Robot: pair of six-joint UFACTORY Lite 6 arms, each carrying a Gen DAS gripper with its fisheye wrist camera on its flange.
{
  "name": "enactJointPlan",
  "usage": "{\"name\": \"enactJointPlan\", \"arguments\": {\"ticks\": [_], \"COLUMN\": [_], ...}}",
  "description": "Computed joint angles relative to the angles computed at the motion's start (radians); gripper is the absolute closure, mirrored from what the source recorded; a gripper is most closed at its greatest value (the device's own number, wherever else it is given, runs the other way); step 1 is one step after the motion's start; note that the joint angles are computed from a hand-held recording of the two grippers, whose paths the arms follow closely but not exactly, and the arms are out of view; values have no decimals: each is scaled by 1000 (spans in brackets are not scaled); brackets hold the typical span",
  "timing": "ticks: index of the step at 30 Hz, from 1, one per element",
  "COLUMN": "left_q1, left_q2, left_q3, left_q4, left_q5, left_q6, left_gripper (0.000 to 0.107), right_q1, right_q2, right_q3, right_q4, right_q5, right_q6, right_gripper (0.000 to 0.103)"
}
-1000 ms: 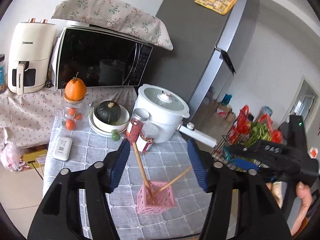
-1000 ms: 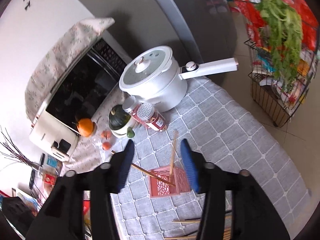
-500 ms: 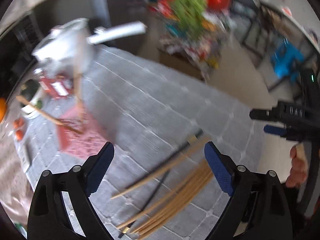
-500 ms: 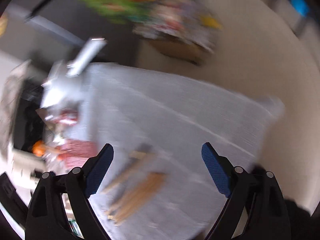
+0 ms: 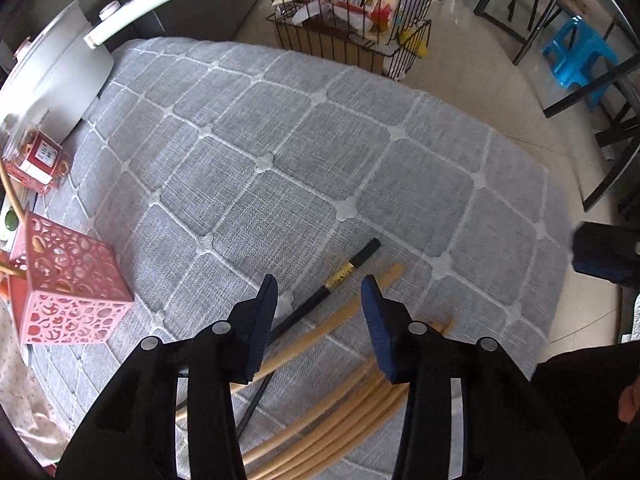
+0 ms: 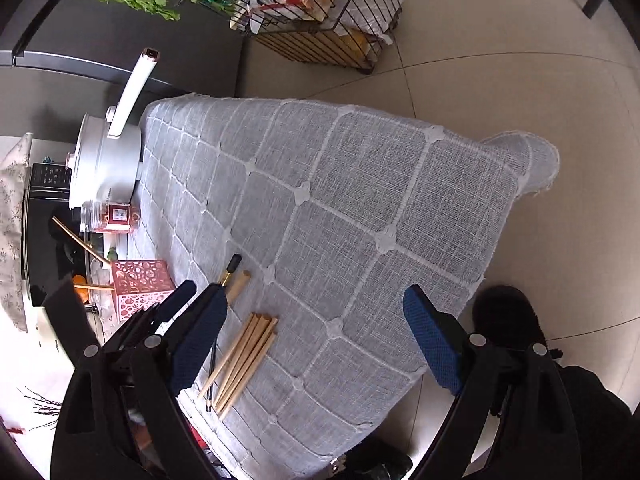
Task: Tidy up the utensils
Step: 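Return to the pile and grasp a chopstick with the left tool while the right grasps one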
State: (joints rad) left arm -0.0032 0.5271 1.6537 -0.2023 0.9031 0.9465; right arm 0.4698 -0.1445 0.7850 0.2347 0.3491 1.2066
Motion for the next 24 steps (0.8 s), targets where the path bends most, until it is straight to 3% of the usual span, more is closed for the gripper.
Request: {"name": "enactJointPlan", "arguments": {"ticks": [5, 8, 11, 16, 20, 24], "left_q1": [4, 26, 48, 148, 267, 397], "left_q2": [84, 122, 81, -12, -100, -142], "left_q3": [51, 103, 71, 118, 131, 190], "left_q4": [-9, -66, -107, -245, -341, -433], "left_q5": [-5, 21, -8, 64, 144, 244], "left_q6": [-15, 8, 35, 135, 208, 274], "left_gripper": [72, 88, 96, 98, 100, 101], "right_q1": [-12, -5, 9, 43, 52, 76], "right_q2": [-10, 19, 81, 260, 474, 609], "right_q3": [-21, 4, 63, 247, 473, 635], "right_q4": [64, 85, 103, 91, 130, 73], "right_q5": [-8, -10, -11, 0, 69, 151], "right_q6": [-59, -88, -121, -131, -203, -127], "right_gripper": [16, 16, 16, 16, 20, 25]}}
